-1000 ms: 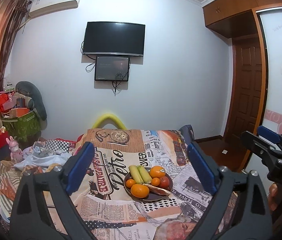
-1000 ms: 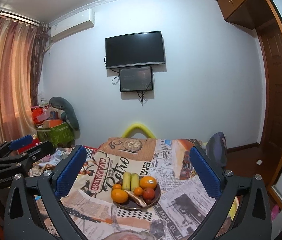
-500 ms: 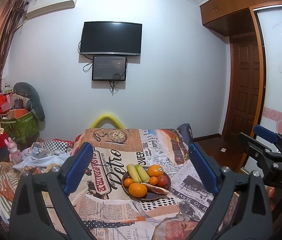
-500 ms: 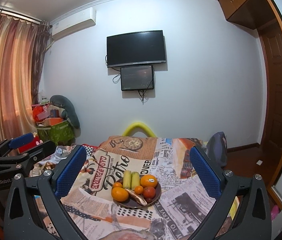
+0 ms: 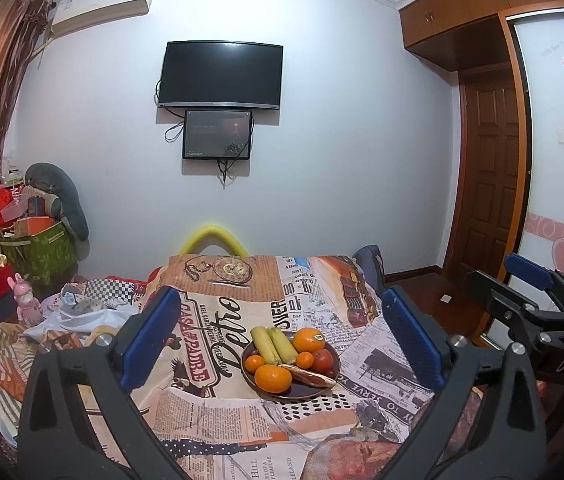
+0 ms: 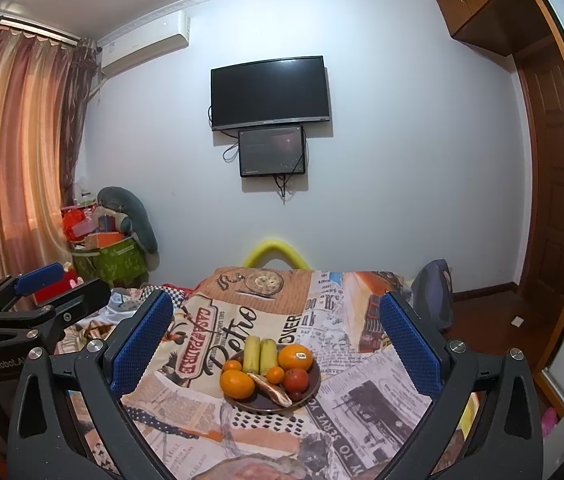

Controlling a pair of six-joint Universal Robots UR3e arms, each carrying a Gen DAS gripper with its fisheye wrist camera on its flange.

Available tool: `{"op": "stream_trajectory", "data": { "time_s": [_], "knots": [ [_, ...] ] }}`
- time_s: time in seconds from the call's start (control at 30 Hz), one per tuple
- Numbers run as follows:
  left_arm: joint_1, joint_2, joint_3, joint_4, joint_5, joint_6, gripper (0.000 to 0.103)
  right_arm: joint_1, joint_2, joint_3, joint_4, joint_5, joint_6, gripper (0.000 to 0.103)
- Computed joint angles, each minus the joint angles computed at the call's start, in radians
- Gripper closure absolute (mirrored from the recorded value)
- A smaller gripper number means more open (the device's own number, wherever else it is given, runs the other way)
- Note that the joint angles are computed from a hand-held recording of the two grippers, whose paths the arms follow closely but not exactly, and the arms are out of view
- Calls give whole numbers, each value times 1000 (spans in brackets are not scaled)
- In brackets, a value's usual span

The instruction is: Organize fruits

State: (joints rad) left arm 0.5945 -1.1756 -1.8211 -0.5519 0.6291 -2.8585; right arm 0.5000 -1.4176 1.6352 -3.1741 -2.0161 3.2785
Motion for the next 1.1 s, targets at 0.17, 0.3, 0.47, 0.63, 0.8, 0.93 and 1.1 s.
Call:
{"op": "stream_trajectory", "data": {
  "time_s": [0.17, 0.3, 0.47, 0.63, 0.8, 0.93, 1.1],
  "knots": [
    [-7, -9, -1, 16, 13, 2, 0, -1, 1, -3, 2, 1, -3, 0],
    [-9, -13, -1, 2, 10, 19, 0, 0, 0, 1, -5, 1, -1, 0],
    [-19, -15, -8, 10, 20, 22, 0, -4, -1, 5, -4, 3, -1, 0],
    [-19, -23, -4, 9, 15, 19, 0, -3, 0, 6, -8, -7, 3, 0],
    [-29, -28, -2, 21, 23, 17, 0, -15, -8, 17, 3, 8, 18, 0],
    [-33, -31, 2, 16, 21, 15, 0, -15, -7, 20, 3, 5, 15, 0],
    [-52, -46, 7, 18, 41, 19, 0, -24, -12, 34, -3, 13, 16, 0]
  ]
}}
